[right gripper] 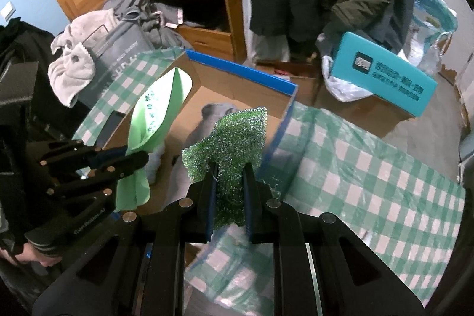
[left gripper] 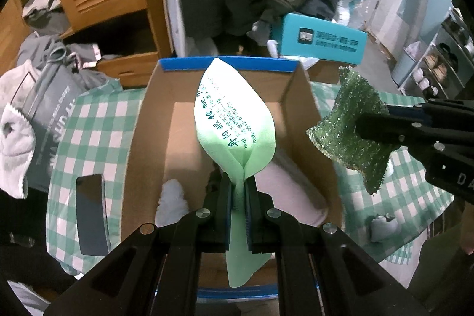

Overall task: Organize soft objects
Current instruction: 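Lift and carry green mesh pad and light green cloth over the box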

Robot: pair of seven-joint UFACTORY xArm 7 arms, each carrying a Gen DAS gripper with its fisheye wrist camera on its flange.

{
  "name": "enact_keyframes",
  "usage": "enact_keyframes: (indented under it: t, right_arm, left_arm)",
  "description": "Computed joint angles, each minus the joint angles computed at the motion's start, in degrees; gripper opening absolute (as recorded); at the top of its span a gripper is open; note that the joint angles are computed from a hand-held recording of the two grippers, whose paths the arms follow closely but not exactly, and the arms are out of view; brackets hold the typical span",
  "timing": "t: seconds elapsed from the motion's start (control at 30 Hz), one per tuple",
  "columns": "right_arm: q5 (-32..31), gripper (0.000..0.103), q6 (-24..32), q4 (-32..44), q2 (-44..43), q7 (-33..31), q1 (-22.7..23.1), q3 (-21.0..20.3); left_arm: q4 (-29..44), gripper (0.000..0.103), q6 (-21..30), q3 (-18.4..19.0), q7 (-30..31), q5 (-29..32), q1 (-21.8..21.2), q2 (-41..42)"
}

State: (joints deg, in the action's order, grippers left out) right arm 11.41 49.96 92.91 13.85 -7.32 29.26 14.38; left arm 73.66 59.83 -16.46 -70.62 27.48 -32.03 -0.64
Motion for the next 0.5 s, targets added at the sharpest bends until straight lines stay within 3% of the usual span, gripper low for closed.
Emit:
enact_keyframes:
  t: [0.5]
  right_arm:
    - [-1.21,0.014,4.29,9.88,9.29,1.05,3.38,0.57]
  left_arm:
    - [-6.03,0.008,-2.61,0.19,-1.0,-3.89,2.73,-3.02]
